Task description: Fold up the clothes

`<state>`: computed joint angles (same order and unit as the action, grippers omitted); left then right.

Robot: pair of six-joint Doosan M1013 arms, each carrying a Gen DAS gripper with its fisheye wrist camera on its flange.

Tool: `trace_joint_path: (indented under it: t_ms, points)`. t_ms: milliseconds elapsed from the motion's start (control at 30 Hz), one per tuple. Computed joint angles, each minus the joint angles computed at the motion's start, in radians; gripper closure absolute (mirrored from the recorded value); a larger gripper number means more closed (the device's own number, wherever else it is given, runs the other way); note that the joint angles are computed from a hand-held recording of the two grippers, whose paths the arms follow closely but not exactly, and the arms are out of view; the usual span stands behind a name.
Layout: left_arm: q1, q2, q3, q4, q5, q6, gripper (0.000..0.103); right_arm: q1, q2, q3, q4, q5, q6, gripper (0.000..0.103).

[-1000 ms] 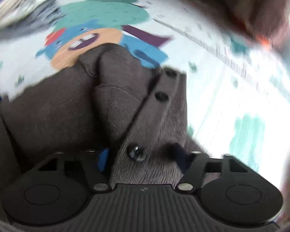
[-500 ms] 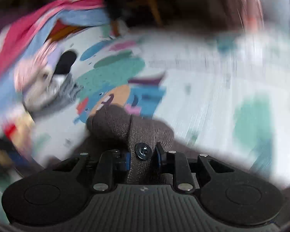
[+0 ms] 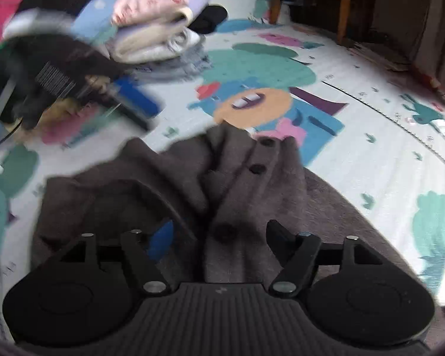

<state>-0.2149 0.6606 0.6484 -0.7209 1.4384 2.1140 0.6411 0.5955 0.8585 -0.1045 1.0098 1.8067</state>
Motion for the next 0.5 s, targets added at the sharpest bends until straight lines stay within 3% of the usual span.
trace_joint_path:
  t_ms: [67,100,133,200,233,267,300,400,467,500]
  points:
    - [-0.028,0.077,-0.12,-0.001,0.069,-0.172,0.054,0.003,0.016,-0.022,-0.013,0.044,0.031,0.035]
    - [-0.044,0.119,-0.192,0.01,0.107,-0.263,0.054,0.005,0.019,-0.023,-0.015,0.057,0.039,0.043]
    - [-0.064,0.146,-0.241,0.074,0.136,-0.333,0.054,0.007,0.021,-0.024,-0.018,0.068,0.047,0.051]
    - [-0.105,0.195,-0.329,0.2,0.198,-0.461,0.054,0.009,0.021,-0.018,-0.018,0.077,0.053,0.056]
    - [-0.116,0.19,-0.312,0.221,0.182,-0.464,0.055,0.01,0.016,-0.01,-0.015,0.071,0.05,0.059]
    - [-0.128,0.156,-0.254,0.256,0.124,-0.414,0.082,0.011,0.011,-0.002,-0.016,0.064,0.046,0.059]
    - [-0.138,0.125,-0.201,0.283,0.065,-0.369,0.099,0.013,0.006,0.005,-0.018,0.06,0.035,0.059]
    - [-0.122,0.043,-0.068,0.236,-0.06,-0.322,0.099,0.024,-0.014,0.034,-0.053,0.04,-0.007,0.059]
    - [-0.083,-0.035,0.05,0.148,-0.159,-0.315,0.099,0.04,-0.035,0.062,-0.099,0.021,-0.047,0.051]
    - [-0.063,-0.071,0.103,0.116,-0.196,-0.318,0.099,0.054,-0.049,0.084,-0.146,0.002,-0.059,0.041]
